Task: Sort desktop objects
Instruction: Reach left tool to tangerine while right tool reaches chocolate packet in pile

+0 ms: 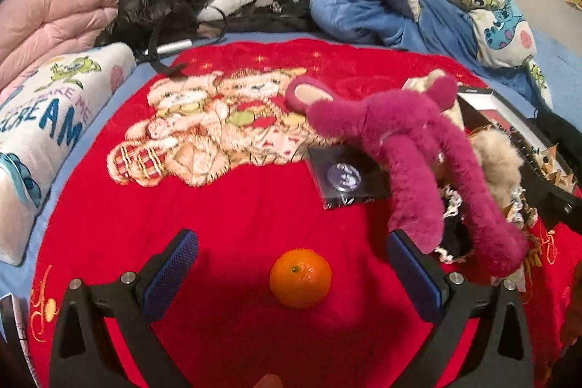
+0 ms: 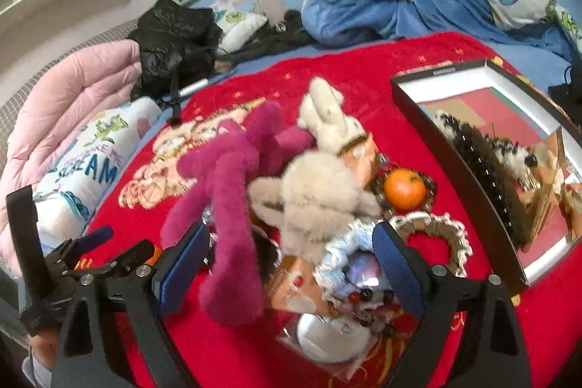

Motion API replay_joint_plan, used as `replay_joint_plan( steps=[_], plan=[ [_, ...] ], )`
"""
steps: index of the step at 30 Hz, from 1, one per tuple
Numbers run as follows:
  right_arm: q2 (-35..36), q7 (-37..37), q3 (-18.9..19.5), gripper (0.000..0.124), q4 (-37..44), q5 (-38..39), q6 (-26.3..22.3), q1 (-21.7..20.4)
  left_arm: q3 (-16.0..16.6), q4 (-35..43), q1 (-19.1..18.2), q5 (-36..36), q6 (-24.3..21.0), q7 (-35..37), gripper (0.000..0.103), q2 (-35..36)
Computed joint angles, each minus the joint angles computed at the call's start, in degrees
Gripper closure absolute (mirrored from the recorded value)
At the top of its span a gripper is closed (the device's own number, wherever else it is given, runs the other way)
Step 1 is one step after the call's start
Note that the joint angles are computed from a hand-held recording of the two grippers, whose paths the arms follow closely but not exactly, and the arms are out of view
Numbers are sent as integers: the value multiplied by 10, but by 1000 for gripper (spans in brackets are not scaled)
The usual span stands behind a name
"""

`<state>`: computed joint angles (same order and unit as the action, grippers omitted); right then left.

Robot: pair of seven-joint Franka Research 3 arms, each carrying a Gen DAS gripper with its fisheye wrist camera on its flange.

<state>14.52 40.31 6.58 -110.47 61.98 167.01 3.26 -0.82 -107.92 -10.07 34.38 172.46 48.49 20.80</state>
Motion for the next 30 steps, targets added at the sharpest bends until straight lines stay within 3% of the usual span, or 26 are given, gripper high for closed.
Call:
replay_joint_plan(
  steps=[3, 5, 11, 17, 20, 24, 30],
  plan=[
    [2, 17, -7, 32, 6, -5, -78, -15, 4, 13, -6, 0, -14, -7, 0, 11],
    [6, 20, -12, 38, 8, -9, -101, -16, -6, 25, 0, -9, -29, 4, 0, 21],
    [11, 35, -19, 42, 13, -27, -132, -17, -27, 57, 10, -41, -77, 44, 0, 47],
    [-6, -18, -17, 42, 8, 40, -164, -30, -54, 64, 35, -100, -91, 88, 0, 57],
    [-7, -39, -22, 42, 13, 67, -204, -35, -50, 70, 29, -106, -100, 95, 0, 61],
    [1, -18, -30, 43, 18, 41, -201, -21, -47, 76, 24, -108, -108, 101, 0, 66],
    [0, -18, -30, 55, 20, 50, -225, -28, -45, 79, 23, -113, -107, 106, 0, 69]
  ],
)
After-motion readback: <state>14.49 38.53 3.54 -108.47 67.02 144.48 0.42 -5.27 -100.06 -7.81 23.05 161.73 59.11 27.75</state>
